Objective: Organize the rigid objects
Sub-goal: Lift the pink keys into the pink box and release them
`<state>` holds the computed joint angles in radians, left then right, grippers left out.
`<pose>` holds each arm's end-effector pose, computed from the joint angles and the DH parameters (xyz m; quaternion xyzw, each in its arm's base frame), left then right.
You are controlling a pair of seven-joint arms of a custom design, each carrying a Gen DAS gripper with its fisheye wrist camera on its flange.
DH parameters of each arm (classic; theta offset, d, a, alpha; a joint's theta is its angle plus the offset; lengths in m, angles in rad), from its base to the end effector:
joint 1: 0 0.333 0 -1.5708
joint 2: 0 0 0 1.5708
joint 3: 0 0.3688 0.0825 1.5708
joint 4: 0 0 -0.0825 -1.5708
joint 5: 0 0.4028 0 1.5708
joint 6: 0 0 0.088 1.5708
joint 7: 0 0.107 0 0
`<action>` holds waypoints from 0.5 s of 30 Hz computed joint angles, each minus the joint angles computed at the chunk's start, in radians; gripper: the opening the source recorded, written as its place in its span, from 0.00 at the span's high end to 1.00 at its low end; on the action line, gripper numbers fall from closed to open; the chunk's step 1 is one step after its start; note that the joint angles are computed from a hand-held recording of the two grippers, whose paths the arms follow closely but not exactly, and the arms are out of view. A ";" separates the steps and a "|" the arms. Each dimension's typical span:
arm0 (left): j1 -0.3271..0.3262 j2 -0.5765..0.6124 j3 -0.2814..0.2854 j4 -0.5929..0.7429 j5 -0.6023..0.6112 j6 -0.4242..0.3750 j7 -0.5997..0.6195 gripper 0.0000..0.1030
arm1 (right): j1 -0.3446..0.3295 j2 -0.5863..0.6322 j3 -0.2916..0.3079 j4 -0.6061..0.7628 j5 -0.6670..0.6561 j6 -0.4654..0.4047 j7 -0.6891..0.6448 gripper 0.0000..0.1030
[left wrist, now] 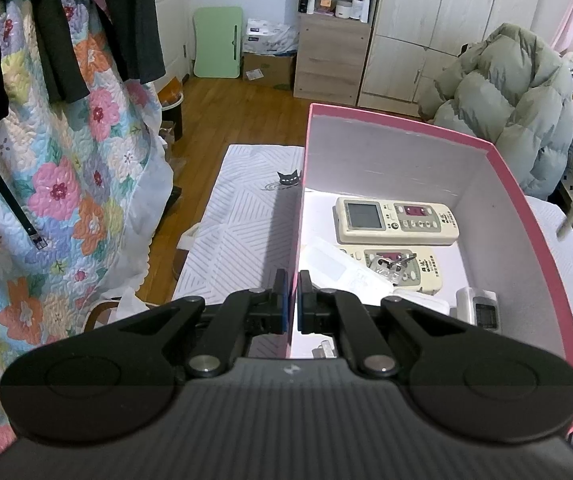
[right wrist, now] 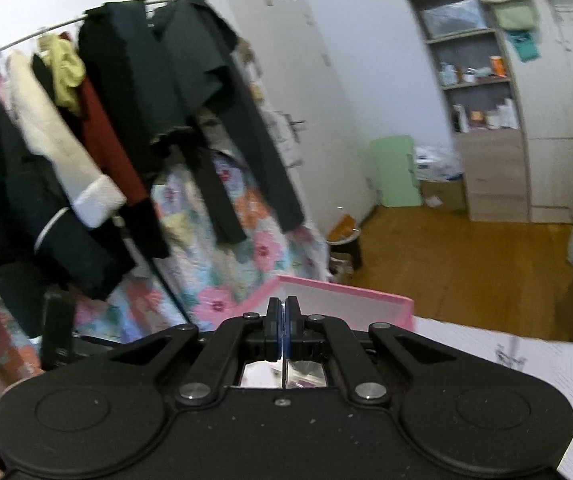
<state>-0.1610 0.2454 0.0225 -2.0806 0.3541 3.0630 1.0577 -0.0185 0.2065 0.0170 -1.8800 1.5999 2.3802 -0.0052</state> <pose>0.6430 -0.1184 0.4309 -0.6685 0.6492 -0.2826 0.2275 0.6678 0.0084 0.4824 -0.6890 0.4403 -0.1032 0.5664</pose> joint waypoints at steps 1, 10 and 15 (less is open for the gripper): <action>-0.003 0.001 0.004 0.001 0.003 0.001 -0.003 0.97 | 0.004 0.005 0.004 0.012 -0.008 -0.004 0.002 0.97; -0.014 -0.005 0.011 -0.002 0.024 -0.003 -0.001 0.97 | 0.045 0.093 0.043 0.108 -0.149 0.046 0.085 0.98; -0.013 -0.005 0.012 0.000 0.037 -0.003 -0.009 0.97 | 0.056 0.185 0.074 0.193 -0.256 0.149 0.204 0.98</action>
